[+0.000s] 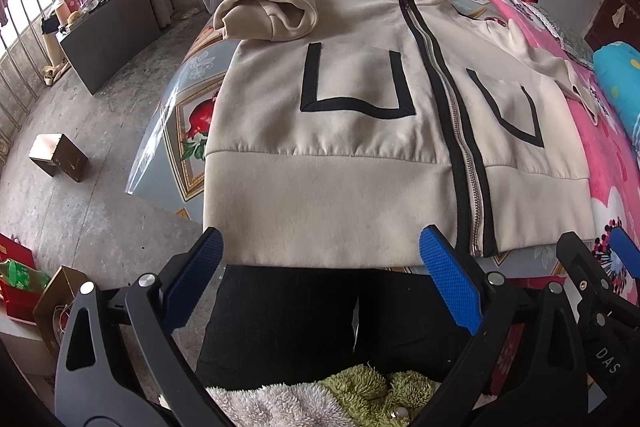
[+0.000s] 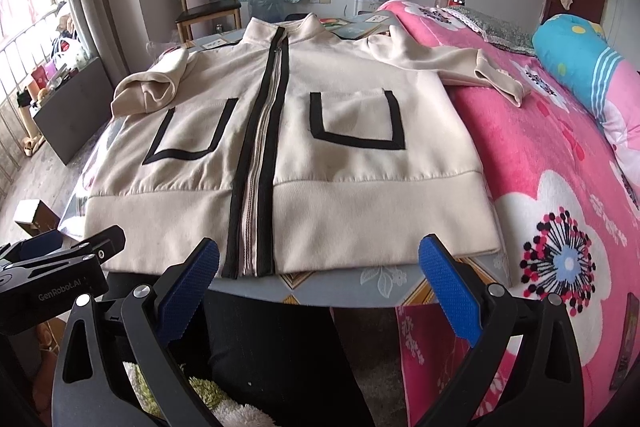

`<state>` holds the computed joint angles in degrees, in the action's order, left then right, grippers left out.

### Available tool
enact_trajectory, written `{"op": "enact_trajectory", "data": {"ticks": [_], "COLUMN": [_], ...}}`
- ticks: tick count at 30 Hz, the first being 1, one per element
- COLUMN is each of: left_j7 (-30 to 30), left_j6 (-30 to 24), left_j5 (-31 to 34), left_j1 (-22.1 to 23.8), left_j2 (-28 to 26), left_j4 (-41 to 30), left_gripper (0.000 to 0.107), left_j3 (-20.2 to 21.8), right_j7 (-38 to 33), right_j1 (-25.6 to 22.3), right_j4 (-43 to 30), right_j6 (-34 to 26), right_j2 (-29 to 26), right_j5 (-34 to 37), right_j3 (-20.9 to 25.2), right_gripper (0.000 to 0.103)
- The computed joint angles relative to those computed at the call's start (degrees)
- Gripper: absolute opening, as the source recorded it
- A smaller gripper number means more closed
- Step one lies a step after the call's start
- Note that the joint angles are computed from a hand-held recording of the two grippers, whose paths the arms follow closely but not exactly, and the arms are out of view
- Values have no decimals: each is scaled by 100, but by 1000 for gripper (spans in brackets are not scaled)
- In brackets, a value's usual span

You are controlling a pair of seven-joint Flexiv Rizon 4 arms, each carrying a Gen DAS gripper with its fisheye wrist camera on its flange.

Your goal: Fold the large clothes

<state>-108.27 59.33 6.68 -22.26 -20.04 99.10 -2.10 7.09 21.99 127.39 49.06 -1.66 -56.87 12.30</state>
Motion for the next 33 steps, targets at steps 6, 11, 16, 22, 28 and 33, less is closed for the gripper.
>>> {"op": "enact_trajectory", "data": {"ticks": [6,11,16,22,28,33], "left_j7": [33,127,238,370,322,278], "left_j6": [-53,-189,-241,-358,-587,-734], "left_j5": [-29,-103,-191,-290,-207,-195], "left_j1": [23,83,152,253,250,278], "left_j2": [-70,-236,-408,-657,-924,-1126], "left_j4": [-109,-405,-657,-1055,-1539,-1875], "left_gripper": [95,95,95,95,95,95], "left_j3": [-6,3,25,83,216,262], "right_j7": [-189,-402,-729,-1278,-1701,-2035], "right_j1": [10,33,77,181,240,291], "right_j4": [-257,-494,-850,-1374,-1778,-2086], "right_j6": [-37,-61,-148,-444,-520,-579], "right_j2": [-184,-346,-585,-912,-1189,-1401], "right_j5": [76,133,299,471,533,574], "right_j3": [-74,-150,-242,-376,-518,-622], "right_gripper": [97,97,97,97,97,97]}}
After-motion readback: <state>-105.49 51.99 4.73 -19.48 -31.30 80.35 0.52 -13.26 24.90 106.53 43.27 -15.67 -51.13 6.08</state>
